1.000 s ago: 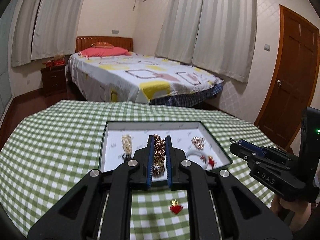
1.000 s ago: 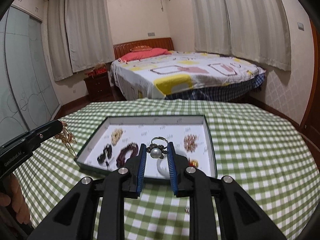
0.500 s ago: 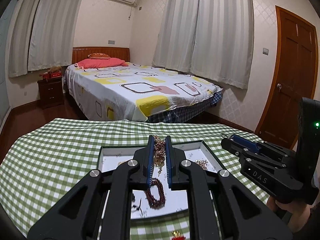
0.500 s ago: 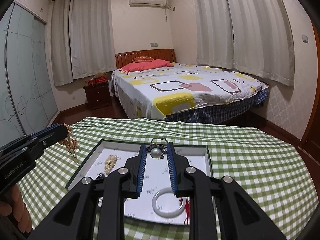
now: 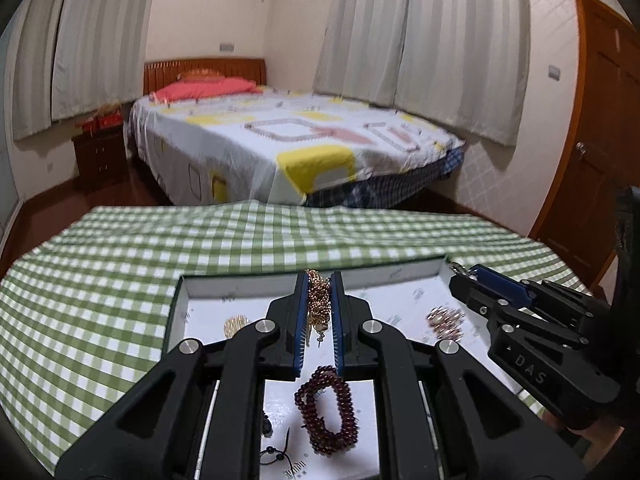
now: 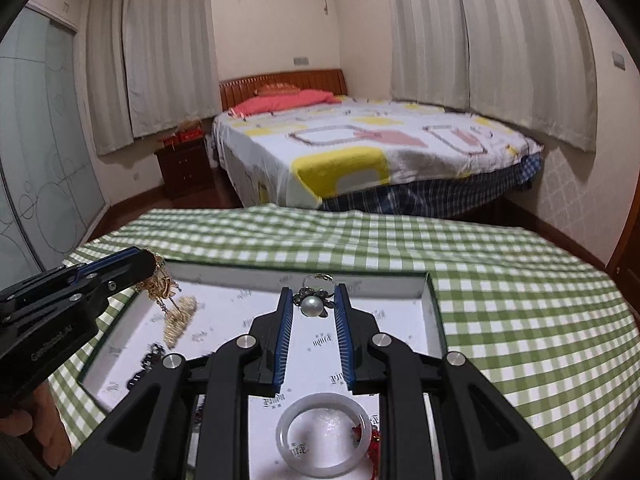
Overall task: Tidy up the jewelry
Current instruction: 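Carry ring and gold chain brooch into the box and open both tools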
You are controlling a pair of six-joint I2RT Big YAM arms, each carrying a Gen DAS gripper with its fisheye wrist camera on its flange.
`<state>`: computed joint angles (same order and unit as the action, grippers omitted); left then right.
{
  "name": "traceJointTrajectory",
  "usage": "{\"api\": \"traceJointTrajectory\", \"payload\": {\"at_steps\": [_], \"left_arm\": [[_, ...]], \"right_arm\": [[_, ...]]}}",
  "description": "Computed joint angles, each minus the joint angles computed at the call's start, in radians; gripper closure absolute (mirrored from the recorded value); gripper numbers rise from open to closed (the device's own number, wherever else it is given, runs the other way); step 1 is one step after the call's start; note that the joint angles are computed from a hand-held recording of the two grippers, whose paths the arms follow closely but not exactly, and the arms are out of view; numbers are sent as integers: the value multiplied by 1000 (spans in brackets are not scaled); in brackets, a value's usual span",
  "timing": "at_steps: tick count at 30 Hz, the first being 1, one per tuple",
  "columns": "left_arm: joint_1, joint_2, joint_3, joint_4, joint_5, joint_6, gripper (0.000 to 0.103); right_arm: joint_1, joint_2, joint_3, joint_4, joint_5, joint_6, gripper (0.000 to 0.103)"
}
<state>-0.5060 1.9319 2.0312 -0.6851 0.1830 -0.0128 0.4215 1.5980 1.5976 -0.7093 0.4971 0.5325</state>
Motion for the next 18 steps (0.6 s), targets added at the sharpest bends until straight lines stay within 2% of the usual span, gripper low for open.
{"api": "traceJointTrajectory", "payload": {"at_steps": [9,18], "left_arm": [[8,164,217,-218,-20,-9,92],[5,248,339,-344,-31,11,92]], "right_arm": [[-27,69,46,-95,-74,43,81],[-49,112,87,-194,-130,72,81]]}}
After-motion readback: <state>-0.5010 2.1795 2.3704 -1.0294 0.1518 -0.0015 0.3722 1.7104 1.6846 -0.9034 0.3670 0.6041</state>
